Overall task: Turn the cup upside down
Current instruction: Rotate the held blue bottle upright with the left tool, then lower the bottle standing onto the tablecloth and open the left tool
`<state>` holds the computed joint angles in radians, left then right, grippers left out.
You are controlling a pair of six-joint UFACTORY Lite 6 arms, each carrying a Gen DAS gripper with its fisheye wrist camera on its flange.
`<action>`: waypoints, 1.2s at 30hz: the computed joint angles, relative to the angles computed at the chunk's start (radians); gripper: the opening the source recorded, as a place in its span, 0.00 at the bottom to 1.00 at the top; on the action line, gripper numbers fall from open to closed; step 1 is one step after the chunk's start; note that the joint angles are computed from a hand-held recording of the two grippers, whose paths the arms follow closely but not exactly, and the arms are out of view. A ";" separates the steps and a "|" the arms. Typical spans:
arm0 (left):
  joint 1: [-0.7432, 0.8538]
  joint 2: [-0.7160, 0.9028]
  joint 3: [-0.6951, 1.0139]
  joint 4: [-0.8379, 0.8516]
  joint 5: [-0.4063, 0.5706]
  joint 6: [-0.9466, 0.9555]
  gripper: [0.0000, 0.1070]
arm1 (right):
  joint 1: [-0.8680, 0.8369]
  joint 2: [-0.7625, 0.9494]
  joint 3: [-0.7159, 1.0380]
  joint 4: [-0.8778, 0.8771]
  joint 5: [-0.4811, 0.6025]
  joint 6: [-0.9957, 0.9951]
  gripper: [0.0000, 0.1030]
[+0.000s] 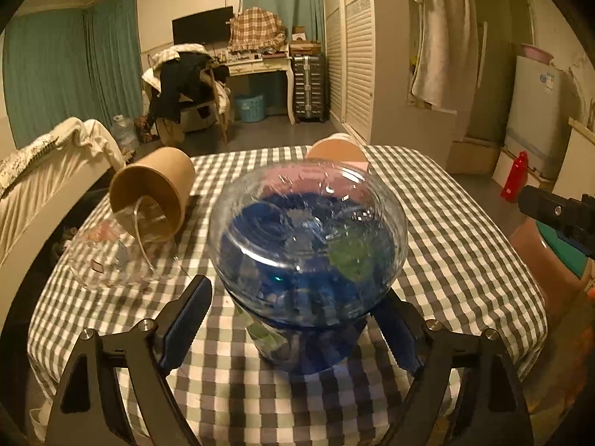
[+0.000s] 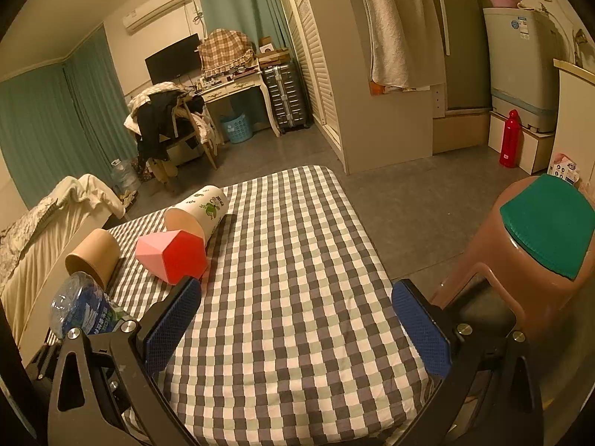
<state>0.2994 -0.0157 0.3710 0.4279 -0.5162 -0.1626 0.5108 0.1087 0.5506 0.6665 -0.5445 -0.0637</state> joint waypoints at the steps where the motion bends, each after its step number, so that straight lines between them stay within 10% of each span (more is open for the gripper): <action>1: 0.000 -0.001 0.003 0.005 0.003 -0.007 0.83 | 0.000 0.000 0.000 0.001 0.000 -0.001 1.00; 20: 0.090 -0.222 0.089 0.544 0.033 -0.553 0.83 | 0.079 -0.164 -0.057 0.172 -0.024 -0.172 1.00; 27: 0.356 -0.429 0.104 1.036 -0.134 -0.976 0.83 | 0.277 -0.345 -0.056 0.485 -0.062 -0.520 1.00; 36: 0.843 -0.514 0.149 1.269 -0.462 -1.104 0.83 | 0.652 -0.483 0.064 0.900 -0.351 -0.982 1.00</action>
